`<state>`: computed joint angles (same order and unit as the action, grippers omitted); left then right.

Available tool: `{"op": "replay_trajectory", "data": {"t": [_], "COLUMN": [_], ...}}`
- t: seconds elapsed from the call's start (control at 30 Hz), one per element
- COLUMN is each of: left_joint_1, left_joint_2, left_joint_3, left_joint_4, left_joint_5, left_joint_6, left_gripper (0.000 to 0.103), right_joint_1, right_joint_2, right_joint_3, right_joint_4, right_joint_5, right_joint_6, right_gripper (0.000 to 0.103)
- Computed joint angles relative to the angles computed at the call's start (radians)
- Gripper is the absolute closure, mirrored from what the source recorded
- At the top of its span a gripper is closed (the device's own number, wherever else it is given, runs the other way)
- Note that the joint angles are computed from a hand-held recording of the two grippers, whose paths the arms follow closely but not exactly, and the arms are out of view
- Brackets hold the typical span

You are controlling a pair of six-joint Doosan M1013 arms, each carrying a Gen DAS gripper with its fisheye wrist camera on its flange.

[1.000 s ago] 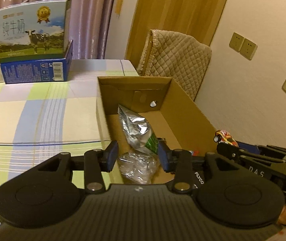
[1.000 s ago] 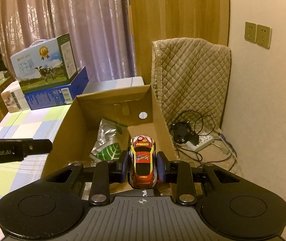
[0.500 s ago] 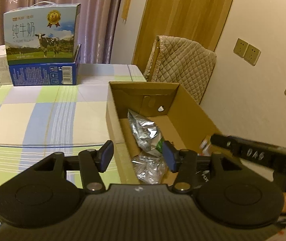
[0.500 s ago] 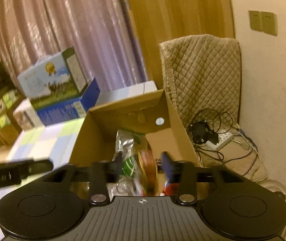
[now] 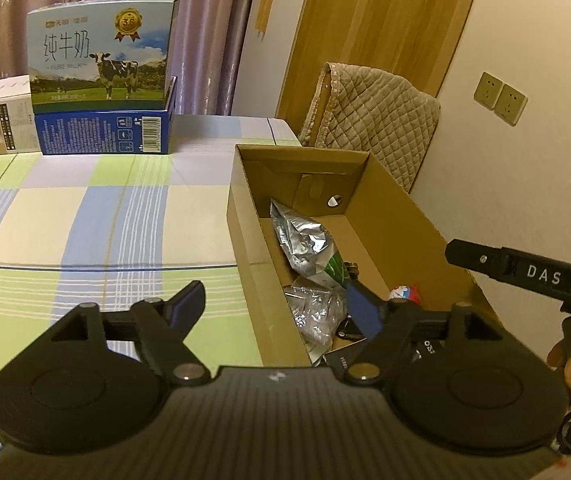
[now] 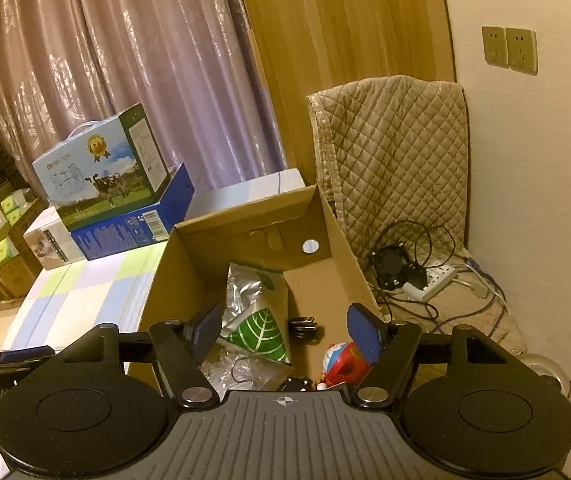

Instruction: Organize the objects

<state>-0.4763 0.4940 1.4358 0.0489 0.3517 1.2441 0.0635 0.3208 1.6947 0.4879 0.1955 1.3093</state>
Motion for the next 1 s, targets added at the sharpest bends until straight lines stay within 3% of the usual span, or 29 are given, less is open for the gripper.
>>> {"op": "replay_trajectory", "data": {"t": [0.37, 0.67, 1.0], "left_joint_1": [-0.006, -0.014, -0.025], "left_joint_2": [-0.075, -0.152, -0.241], "left_joint_3": [0.084, 0.175, 0.266], "left_joint_4": [0.136, 0.322, 0.291], "left_joint_5": [-0.032, -0.042, -0.028], "left_joint_6": [-0.116, -0.298, -0.273], "left_gripper": [0.001, 0.001, 0.001], "right_joint_1": [0.021, 0.049, 0.101], "right_joint_2": [-0.070, -0.146, -0.238], "right_joint_3": [0.045, 0.105, 0.187], "right_joint_4": [-0.194, -0.370, -0.584], "right_joint_5": [0.027, 0.055, 0.100], "right_joint_6": [0.172, 0.345, 0.555], "right_gripper": [0.033, 0.018, 0.016]}}
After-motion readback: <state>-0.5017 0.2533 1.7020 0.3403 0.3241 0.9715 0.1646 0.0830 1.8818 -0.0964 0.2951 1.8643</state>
